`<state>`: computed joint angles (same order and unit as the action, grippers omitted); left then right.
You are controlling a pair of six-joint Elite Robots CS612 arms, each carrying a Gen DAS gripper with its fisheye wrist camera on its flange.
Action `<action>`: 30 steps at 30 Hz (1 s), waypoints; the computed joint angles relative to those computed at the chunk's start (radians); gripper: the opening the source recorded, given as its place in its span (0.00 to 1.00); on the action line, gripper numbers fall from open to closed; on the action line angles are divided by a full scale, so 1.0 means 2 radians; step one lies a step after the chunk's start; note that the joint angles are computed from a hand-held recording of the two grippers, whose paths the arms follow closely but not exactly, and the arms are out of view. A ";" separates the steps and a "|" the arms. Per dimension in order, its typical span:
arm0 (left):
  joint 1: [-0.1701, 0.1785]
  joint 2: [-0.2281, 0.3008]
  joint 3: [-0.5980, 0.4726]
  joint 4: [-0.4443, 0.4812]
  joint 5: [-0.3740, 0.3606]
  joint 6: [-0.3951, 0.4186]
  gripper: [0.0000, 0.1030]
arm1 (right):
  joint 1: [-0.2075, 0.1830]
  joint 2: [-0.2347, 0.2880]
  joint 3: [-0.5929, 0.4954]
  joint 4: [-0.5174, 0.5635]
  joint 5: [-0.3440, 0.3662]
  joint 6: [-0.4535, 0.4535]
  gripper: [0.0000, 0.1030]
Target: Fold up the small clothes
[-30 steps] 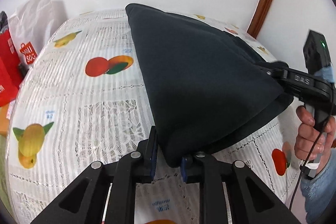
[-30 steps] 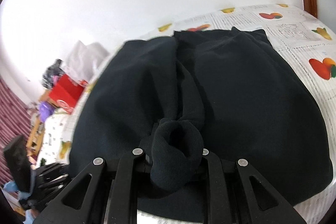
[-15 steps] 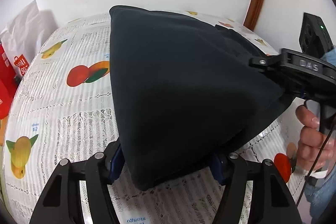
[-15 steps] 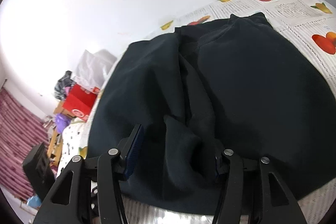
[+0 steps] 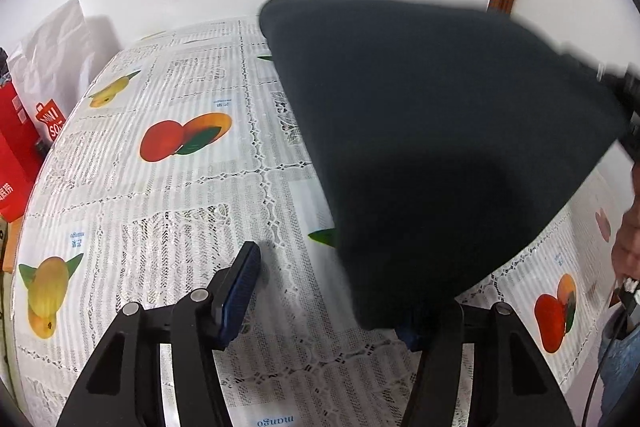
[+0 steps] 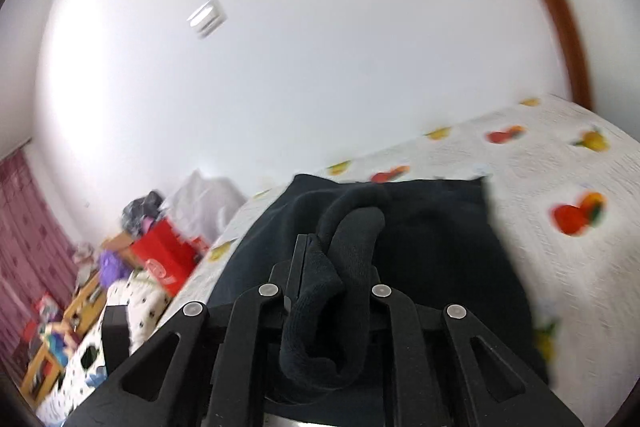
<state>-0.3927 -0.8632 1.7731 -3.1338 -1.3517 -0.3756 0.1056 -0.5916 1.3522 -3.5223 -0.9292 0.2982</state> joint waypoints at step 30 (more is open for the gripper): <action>-0.014 0.014 -0.035 0.029 0.013 -0.005 0.64 | -0.016 -0.006 0.014 0.082 -0.062 -0.040 0.14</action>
<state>-0.4204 -0.8344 1.7039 -3.0767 -1.3262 -0.3851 0.0730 -0.6037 1.3794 -3.3590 -1.0523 0.2191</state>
